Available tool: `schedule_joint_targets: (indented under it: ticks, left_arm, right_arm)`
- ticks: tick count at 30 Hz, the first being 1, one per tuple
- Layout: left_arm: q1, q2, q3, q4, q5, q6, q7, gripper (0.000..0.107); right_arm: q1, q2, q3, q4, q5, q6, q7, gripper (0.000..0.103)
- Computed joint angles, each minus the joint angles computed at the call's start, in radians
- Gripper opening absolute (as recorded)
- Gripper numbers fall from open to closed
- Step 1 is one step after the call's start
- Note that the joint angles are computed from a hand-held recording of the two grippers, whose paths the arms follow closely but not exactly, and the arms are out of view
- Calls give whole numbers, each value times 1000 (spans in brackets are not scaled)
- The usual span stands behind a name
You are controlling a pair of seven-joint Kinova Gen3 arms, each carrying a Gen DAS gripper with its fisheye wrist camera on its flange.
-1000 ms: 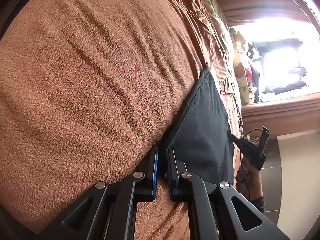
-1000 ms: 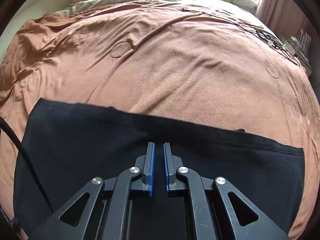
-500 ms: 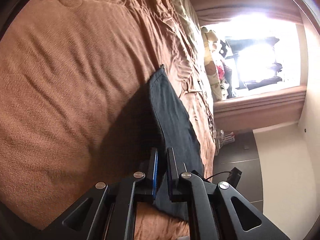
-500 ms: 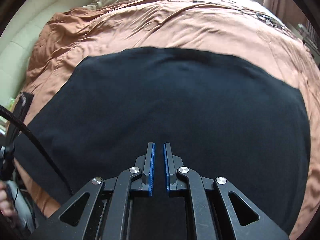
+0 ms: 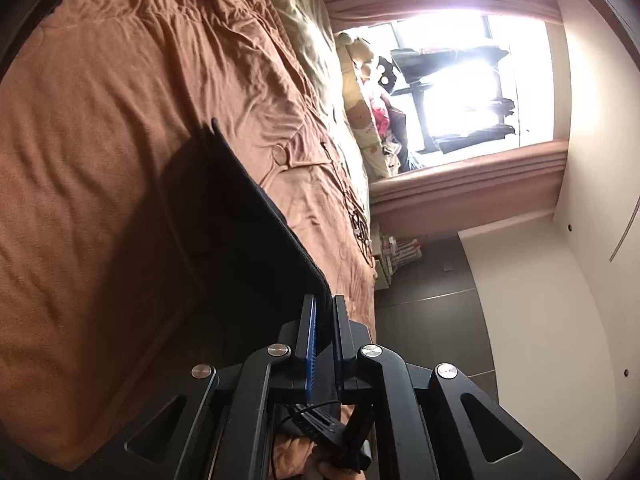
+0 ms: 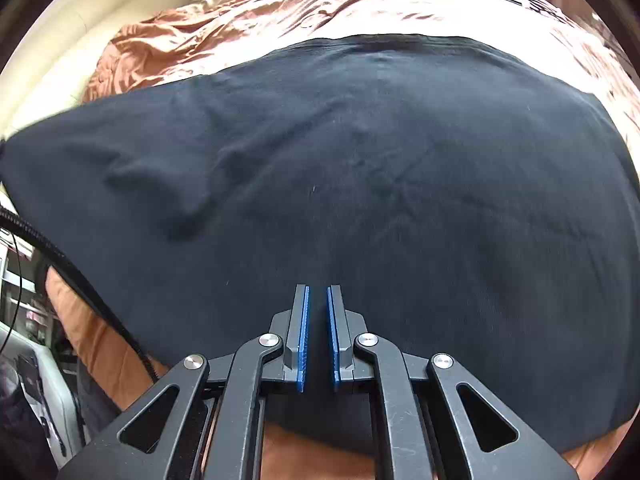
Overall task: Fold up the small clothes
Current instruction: 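Lift the gripped edge with both tools and fold it over onto the shirt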
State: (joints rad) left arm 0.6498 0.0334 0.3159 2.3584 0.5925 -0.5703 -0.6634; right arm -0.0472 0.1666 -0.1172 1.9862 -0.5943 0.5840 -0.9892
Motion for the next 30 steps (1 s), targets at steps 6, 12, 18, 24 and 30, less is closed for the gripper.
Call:
schedule_joint_targets:
  ticks: [6,12,18,24,30]
  left_arm:
    - [-25,3,-11,-105,-72,91,-31,7]
    - [-27,40,-17,-225,-129,181,-61,7]
    - [-7,101,-30,-368,-172,287,-111,7]
    - [-4,174,-18,-495,-276,371,-83,7]
    - [6,255,4,-618,-345,441,-70,7]
  right_arm:
    - [51,-25,-3,61,-137,37,167,6]
    - [69,-48,24,114,-234,68,290,6]
    - [101,-117,94,162,-318,99,387,6]
    - [156,-171,179,189,-386,150,465,16]
    - [227,-213,274,237,-484,245,613,69]
